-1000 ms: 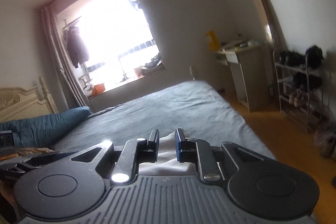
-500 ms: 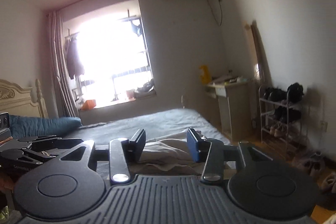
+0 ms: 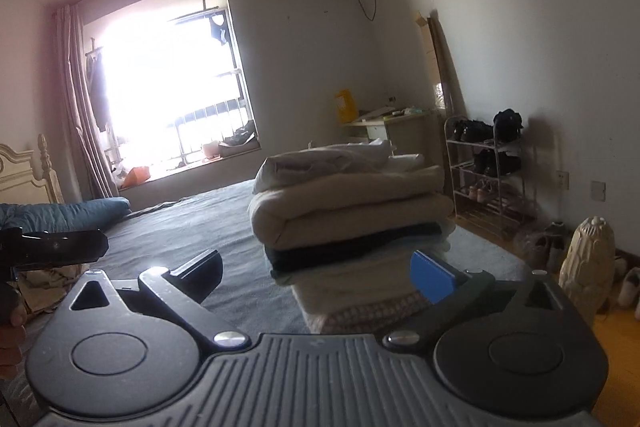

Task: Fold clothes

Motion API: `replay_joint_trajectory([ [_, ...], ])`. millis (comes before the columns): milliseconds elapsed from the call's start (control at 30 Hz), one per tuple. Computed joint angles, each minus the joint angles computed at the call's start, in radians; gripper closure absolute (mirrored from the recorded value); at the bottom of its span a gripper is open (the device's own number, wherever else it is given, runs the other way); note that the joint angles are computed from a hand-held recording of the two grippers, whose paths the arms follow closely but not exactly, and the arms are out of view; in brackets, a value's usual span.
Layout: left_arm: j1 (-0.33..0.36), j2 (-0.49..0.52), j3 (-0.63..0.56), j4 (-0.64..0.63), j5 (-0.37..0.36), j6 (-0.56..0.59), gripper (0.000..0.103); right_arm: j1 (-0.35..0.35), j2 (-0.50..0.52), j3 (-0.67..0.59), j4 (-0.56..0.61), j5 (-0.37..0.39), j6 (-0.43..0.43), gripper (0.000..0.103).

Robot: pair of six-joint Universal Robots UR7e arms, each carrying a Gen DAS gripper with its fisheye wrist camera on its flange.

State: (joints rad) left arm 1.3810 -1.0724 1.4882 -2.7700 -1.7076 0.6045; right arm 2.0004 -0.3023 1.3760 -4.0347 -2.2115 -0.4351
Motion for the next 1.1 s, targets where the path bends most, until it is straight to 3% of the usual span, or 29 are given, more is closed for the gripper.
replay_joint_trajectory([
  [167, 0.016, -0.021, 0.029, 0.004, 0.079, -0.063, 0.000, 0.025, 0.058, -0.060, 0.024, -0.089, 0.020, 0.000],
  [467, 0.012, -0.062, 0.089, -0.042, 0.191, -0.060, 0.000, 0.056, 0.123, -0.182, 0.139, -0.228, 0.073, 0.000],
  [600, 0.013, -0.066, 0.103, -0.071, 0.222, -0.062, 0.000, 0.072, 0.172, -0.261, 0.131, -0.289, 0.010, 0.000],
  [767, 0.007, -0.067, 0.128, -0.128, 0.235, 0.025, 0.000, 0.089, 0.210, -0.328, 0.134, -0.319, -0.054, 0.000],
  [1100, -0.002, -0.057, 0.125, -0.178, 0.250, -0.017, 0.000, 0.118, 0.272, -0.467, 0.110, -0.334, -0.215, 0.000],
])
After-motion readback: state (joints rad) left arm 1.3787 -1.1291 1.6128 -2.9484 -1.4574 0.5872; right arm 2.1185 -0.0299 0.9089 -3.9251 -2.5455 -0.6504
